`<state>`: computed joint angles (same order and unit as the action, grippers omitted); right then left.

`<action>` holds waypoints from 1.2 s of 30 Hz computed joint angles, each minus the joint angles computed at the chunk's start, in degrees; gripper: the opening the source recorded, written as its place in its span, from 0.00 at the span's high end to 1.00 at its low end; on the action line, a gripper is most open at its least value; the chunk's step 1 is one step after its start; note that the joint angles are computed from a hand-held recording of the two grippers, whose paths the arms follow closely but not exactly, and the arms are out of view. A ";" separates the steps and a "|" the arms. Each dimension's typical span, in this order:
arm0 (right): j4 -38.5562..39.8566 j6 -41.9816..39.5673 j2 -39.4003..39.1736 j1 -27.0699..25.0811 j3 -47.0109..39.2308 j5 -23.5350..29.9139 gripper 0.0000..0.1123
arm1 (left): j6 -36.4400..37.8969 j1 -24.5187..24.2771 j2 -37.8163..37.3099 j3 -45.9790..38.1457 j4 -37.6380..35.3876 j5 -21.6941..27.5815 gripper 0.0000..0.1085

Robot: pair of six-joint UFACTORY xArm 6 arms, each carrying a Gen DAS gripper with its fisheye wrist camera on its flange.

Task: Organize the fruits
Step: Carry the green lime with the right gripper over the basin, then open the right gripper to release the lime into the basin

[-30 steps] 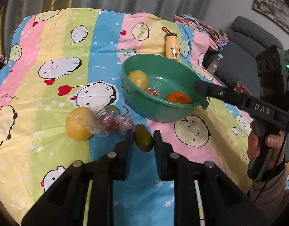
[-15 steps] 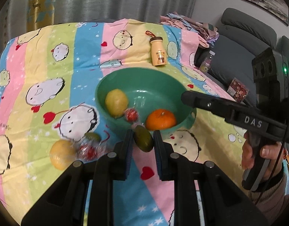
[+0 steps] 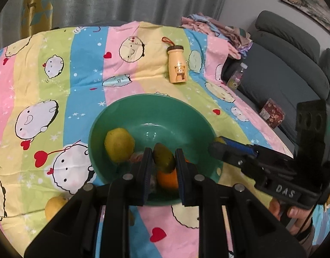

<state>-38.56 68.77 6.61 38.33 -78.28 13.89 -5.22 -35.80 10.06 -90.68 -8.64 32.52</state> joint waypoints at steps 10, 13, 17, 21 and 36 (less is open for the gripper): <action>0.48 -0.54 2.05 -0.16 -2.06 1.50 0.78 | -1.29 -0.09 6.09 -7.32 4.72 6.24 0.81; 0.97 -0.91 2.50 0.02 -2.66 2.61 0.78 | -1.44 -0.12 7.12 -8.64 5.66 7.50 0.81; 1.58 -1.46 2.91 0.18 -3.17 3.64 0.78 | -1.47 -0.11 8.23 -10.24 6.89 9.25 0.81; 2.39 -2.54 3.29 0.43 -3.75 4.70 0.78 | -1.72 -0.29 8.93 -11.23 8.31 10.77 0.81; 3.93 -4.58 4.27 0.99 -5.14 6.28 0.78 | -2.31 -0.47 9.94 -12.54 10.52 12.51 0.81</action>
